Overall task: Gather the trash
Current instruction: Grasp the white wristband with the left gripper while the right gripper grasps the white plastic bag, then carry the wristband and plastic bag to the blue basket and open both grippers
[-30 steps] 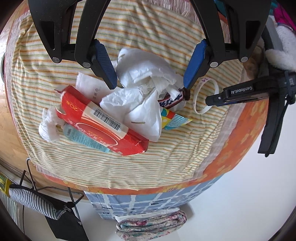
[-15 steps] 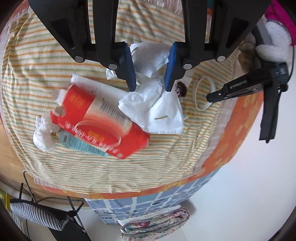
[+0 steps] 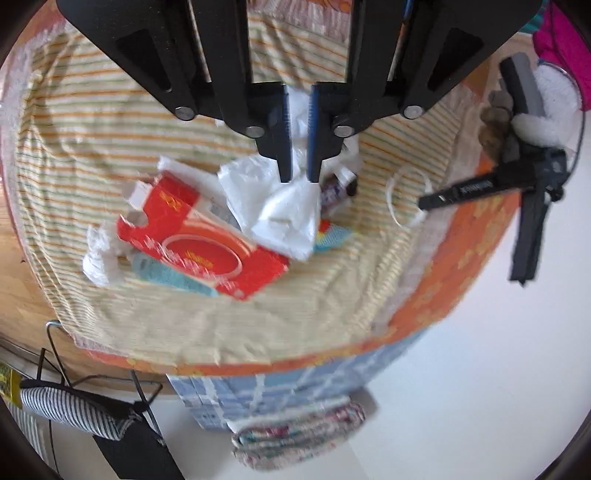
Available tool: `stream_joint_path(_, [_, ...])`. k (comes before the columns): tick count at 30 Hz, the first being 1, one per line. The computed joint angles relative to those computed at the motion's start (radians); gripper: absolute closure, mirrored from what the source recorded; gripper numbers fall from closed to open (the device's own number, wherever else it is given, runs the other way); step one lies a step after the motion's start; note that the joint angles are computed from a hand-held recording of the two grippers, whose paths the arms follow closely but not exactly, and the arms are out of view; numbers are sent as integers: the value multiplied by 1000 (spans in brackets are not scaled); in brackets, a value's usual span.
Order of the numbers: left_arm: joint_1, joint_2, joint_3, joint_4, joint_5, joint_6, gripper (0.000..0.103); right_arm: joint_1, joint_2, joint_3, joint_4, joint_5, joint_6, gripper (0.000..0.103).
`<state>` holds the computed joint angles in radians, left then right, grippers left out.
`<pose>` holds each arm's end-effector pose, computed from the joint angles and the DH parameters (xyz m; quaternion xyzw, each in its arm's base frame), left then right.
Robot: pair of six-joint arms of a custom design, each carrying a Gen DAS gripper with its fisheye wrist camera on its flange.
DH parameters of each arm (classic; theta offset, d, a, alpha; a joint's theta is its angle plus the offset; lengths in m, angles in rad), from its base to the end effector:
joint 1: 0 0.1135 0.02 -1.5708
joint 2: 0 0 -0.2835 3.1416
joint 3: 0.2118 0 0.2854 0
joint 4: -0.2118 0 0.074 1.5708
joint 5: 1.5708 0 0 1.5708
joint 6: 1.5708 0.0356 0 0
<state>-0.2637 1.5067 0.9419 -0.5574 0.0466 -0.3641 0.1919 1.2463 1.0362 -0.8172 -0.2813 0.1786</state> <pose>0.3058 -0.0843 0.1990 -0.0437 0.9737 -0.0903 0.2045 0.2641 0.0614 0.2901 -0.0440 0.9535 0.1817 0.2363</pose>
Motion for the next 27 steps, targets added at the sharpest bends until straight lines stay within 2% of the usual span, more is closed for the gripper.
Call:
stream_joint_path(2, [0,3,0,-1,2,0,100,25,2,-4,-8,39,-6,32])
stream_joint_path(3, [0,3,0,-2,3,0,100,35,-9,-15,5,52,-14,26])
stream_joint_path(7, [-3,4,2,-3,3,-3,100,137,33,-5,2,160,-79,25])
stream_joint_path(9, [-7,2,2,-4,4,-3,100,188,58,-17,21,252,-91,25])
stream_joint_path(11, [-9,1,4,-7,8,-3,100,200,76,-23,30,276,-98,25])
stream_joint_path(12, [-10,-1,4,-8,10,-3,100,198,78,-25,32,271,-99,26])
stream_joint_path(14, [-13,-10,3,-12,11,-3,100,184,64,-32,36,246,-101,42])
stream_joint_path(20, [-24,-72,-5,-33,16,-1,100,157,-42,-59,31,220,-84,45])
stream_joint_path(27, [-66,-193,-30,-81,10,-17,100,139,-177,-73,-37,179,-67,45])
